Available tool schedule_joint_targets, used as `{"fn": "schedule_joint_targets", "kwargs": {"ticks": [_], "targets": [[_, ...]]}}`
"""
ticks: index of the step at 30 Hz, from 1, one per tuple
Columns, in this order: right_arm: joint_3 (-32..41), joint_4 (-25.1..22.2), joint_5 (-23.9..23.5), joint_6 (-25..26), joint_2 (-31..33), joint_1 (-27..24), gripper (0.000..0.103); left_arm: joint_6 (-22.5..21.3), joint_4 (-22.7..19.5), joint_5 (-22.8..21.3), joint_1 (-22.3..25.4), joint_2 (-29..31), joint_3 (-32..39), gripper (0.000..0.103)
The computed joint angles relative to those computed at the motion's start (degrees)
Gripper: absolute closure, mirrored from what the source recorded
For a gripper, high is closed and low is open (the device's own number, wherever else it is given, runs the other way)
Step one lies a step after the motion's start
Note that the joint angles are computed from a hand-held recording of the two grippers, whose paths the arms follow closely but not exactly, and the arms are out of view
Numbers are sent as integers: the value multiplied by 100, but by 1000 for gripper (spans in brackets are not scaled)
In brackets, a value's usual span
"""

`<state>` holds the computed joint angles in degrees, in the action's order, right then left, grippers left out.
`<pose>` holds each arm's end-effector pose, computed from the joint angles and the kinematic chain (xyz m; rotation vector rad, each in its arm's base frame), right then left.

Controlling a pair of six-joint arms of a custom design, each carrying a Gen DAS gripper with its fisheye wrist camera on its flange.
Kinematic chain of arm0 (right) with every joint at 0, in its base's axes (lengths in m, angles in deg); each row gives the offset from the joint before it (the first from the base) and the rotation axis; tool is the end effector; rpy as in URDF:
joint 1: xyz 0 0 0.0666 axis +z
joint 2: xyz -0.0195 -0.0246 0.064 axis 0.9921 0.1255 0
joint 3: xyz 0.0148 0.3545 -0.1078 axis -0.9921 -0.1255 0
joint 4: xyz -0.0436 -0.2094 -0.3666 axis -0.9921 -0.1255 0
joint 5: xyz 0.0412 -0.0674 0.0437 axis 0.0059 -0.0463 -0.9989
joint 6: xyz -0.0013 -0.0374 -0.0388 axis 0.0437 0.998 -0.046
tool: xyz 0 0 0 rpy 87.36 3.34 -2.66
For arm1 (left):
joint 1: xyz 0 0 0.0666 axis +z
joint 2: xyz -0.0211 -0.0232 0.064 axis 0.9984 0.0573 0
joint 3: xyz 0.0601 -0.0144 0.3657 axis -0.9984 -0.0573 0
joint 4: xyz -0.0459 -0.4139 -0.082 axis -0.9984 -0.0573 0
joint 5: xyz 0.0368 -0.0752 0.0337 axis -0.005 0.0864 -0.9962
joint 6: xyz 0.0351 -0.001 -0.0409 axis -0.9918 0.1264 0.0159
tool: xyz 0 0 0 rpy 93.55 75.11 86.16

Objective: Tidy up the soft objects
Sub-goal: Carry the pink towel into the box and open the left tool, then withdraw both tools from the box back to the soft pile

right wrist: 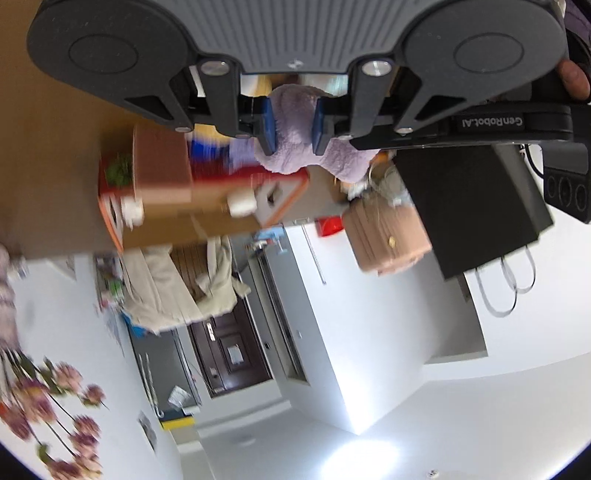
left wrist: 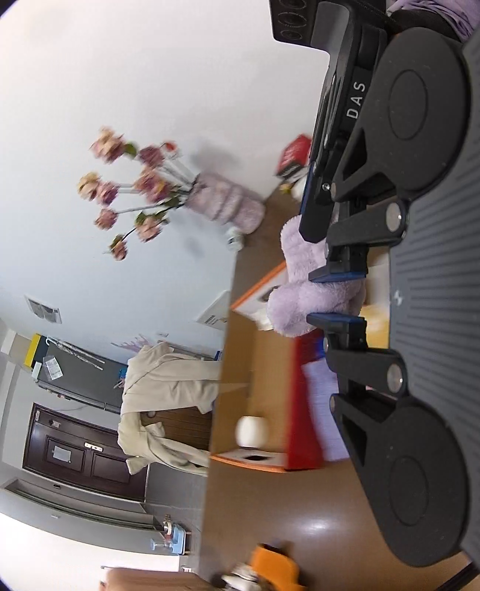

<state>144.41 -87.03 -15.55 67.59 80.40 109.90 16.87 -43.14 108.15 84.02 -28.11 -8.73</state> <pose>0.3350 0.1752 0.4405 -0.2162 1.9640 0.6266 0.3708 -0.0349 0.4697 0.2346 2.0486 -0.6215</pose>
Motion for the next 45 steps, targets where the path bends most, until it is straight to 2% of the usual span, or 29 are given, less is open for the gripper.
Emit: {"fn": "schedule_joint_targets", "kwargs": {"ticks": [3,6,9,13,17,21,24,26,28,30,31,34,35,40,45], "targets": [[976,-125,-479,196,885,-435,83,132,-82,-101,-33,1062,1081,86],[2244,-499,-802,405,1990,-759,83,235,-141,-305,-80,2044,2067,86],[3603,-1028,-1016,553,3161,-1006,83,388,-239,-404,-77,3076,3022,86],[5396,-1888,-1116,622,4739,-1206,83,278,-511,-353,-16,4381,4174,86],[6986,-2707,-1114,631,6151,-1277,83,360,-712,-496,5,5238,4906,86],[7898,-3183,-908,648,7085,-1240,83,381,-1106,-751,-37,5924,5501,86],[8278,-3414,-748,669,7498,-1212,82,353,-1323,-837,-43,6216,5751,83],[8381,-3480,-600,737,7633,-1176,82,328,-1409,-906,-46,6296,5825,82],[8544,-3596,-518,754,7759,-1159,78,297,-1523,-826,-34,6342,5905,75],[8769,-3809,-433,800,7887,-1146,74,237,-1480,-870,-24,6250,5818,61],[8791,-3854,-354,833,7885,-1134,74,126,-1488,-915,-28,6187,5779,60],[8573,-3723,-214,898,7679,-1131,64,-80,-1322,-894,-12,5876,5504,59],[8445,-3661,-215,895,7564,-1134,59,-83,-1280,-945,-16,5776,5445,59],[7688,-3387,-119,876,6795,-1166,58,-289,-1226,-1104,0,5137,5088,54],[6773,-3106,39,967,5767,-1206,52,-428,-1142,-1497,1,4302,4561,38]]}}
